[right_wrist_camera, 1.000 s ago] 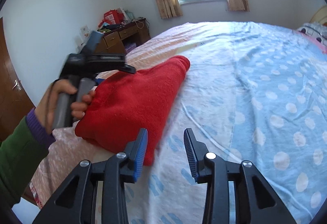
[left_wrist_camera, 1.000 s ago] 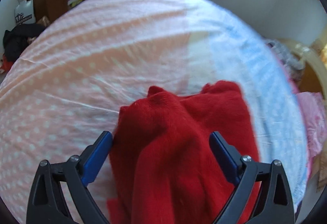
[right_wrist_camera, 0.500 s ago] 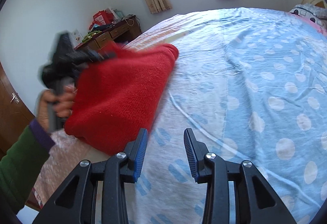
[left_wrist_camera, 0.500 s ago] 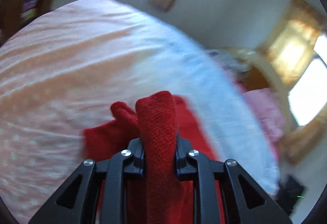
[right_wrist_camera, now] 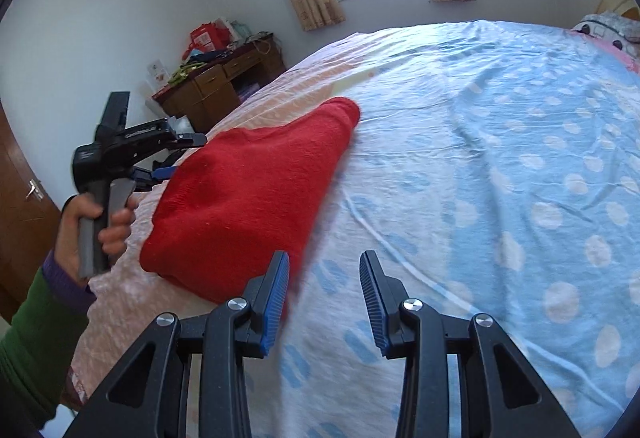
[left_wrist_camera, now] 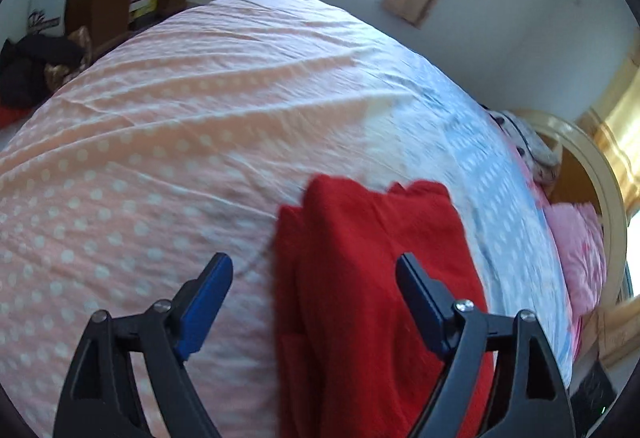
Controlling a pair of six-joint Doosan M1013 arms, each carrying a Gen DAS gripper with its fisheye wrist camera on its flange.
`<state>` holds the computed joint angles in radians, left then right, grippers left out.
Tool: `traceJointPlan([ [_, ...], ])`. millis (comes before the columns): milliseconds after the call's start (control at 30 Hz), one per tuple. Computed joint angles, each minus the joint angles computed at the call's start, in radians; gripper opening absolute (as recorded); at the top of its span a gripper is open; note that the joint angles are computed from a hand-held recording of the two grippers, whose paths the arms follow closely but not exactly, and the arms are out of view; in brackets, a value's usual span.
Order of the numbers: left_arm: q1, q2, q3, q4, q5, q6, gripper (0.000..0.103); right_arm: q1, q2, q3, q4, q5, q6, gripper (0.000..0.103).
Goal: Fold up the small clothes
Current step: 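Grasp the folded sweater edge with the left gripper and lift it, then grasp the red sweater bundle with the right gripper while the left gripper holds it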
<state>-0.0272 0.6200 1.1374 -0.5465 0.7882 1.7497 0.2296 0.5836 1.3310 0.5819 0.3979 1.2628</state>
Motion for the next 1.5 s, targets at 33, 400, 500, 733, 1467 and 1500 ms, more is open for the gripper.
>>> traceJointPlan([
  [33, -0.007, -0.008, 0.013, -0.003, -0.009, 0.017, 0.090, -0.003, 0.010, -0.021, 0.029, 0.024, -0.018, 0.039],
  [400, -0.045, 0.057, -0.057, 0.075, 0.073, -0.105, 0.097, -0.034, 0.151, -0.267, 0.185, 0.176, -0.009, 0.078],
  [500, -0.068, 0.056, -0.057, 0.177, 0.056, -0.124, 0.099, -0.029, 0.202, -0.342, 0.129, 0.213, 0.051, 0.078],
  [733, -0.081, 0.050, -0.034, 0.224, -0.014, -0.127, 0.100, -0.003, 0.290, -0.448, -0.024, 0.239, 0.176, 0.080],
  [1467, -0.089, 0.043, -0.043, 0.091, 0.075, 0.003, 0.052, 0.007, 0.199, -0.338, -0.002, 0.265, 0.146, 0.036],
  [1500, -0.092, 0.037, -0.037, 0.093, 0.086, 0.011, 0.052, 0.002, 0.179, -0.305, 0.021, 0.267, 0.134, 0.036],
])
